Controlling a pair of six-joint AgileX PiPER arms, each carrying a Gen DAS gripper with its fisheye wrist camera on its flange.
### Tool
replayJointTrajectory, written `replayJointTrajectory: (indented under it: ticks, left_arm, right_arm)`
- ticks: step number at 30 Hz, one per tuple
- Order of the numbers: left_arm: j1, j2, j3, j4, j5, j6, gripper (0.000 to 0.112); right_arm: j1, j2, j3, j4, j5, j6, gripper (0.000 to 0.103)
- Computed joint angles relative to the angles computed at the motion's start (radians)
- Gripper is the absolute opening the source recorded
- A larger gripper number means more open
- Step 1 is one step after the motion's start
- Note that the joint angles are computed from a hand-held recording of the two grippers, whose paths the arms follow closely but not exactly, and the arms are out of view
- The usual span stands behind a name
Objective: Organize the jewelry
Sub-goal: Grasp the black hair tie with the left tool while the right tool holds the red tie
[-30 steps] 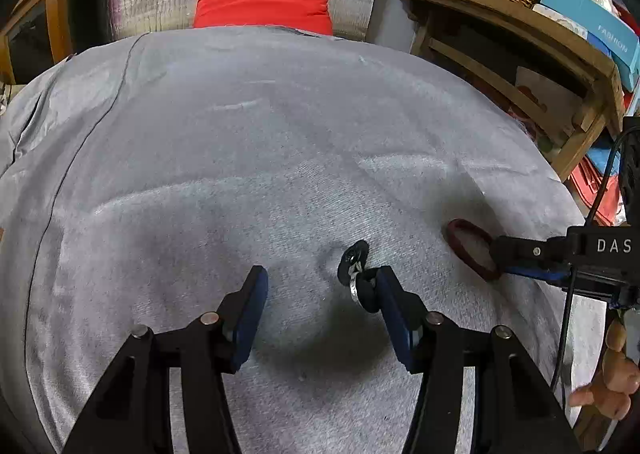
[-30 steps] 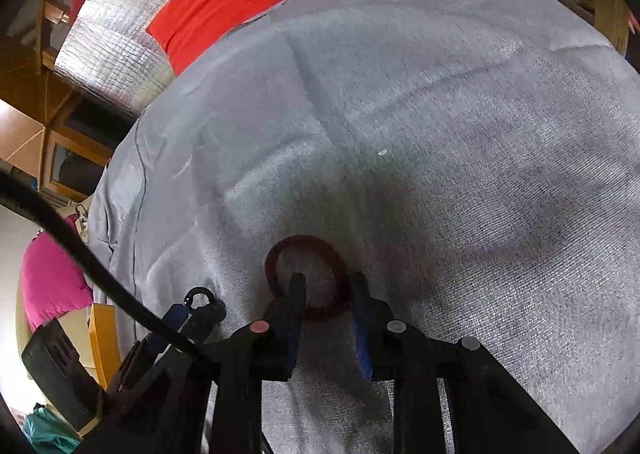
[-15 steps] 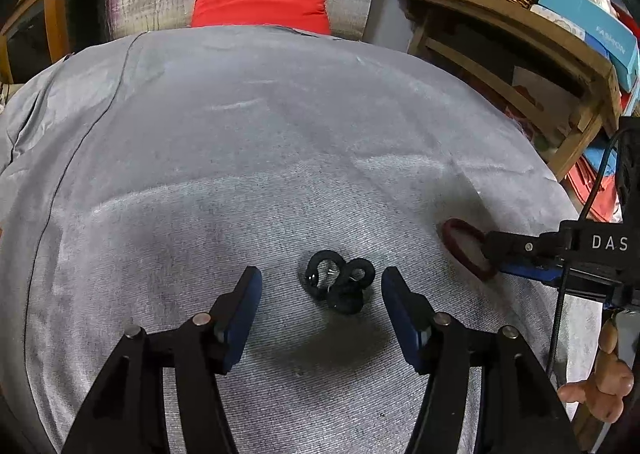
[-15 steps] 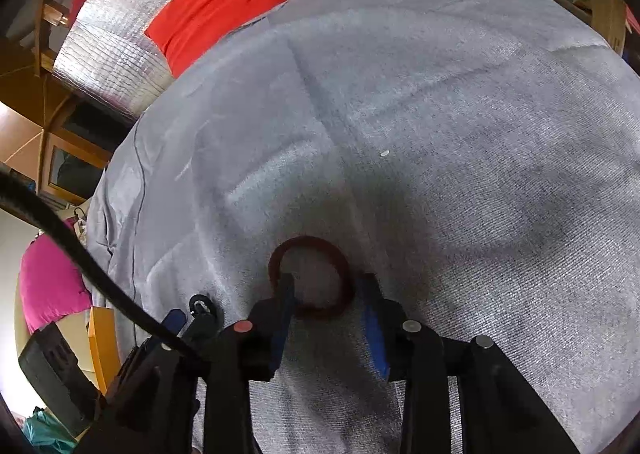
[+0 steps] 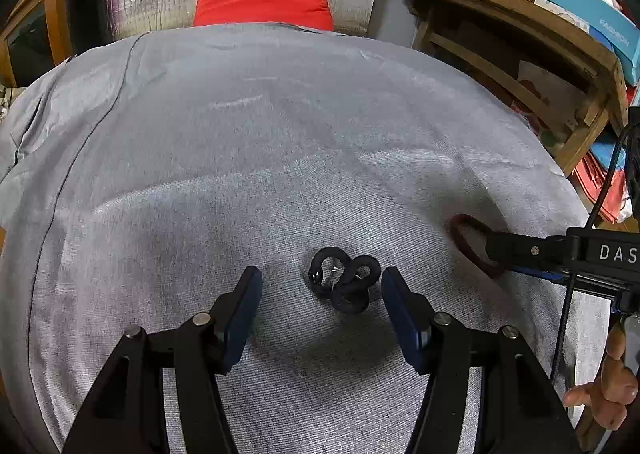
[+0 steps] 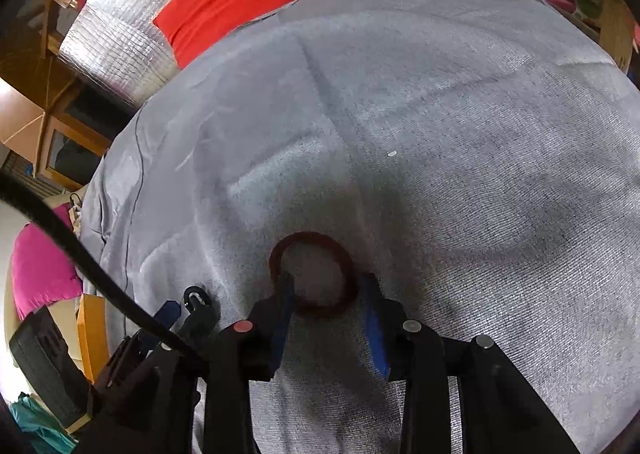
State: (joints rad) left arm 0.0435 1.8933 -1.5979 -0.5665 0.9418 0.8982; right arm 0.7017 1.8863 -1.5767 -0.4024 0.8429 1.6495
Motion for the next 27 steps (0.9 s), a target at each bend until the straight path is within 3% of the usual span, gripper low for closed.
replayJointTrajectory:
  ticks: [5, 17, 22, 27]
  left_arm:
    - [-0.003, -0.002, 0.002, 0.005, 0.003, 0.002, 0.064]
    - [0.043, 0.033, -0.071, -0.021, 0.110, 0.049, 0.065]
    - [0.089, 0.030, -0.080, -0.054, 0.160, 0.124, 0.069]
    - [0.081, 0.005, -0.038, -0.053, 0.136, 0.152, 0.070]
  right_arm:
    - [-0.005, -0.007, 0.015, 0.003, -0.017, 0.011, 0.038]
    - [-0.024, -0.100, 0.159, -0.013, -0.138, 0.089, 0.038]
    - [-0.016, -0.089, 0.134, -0.014, -0.103, 0.069, 0.038]
    - [-0.004, -0.041, 0.063, -0.015, -0.040, 0.056, 0.038]
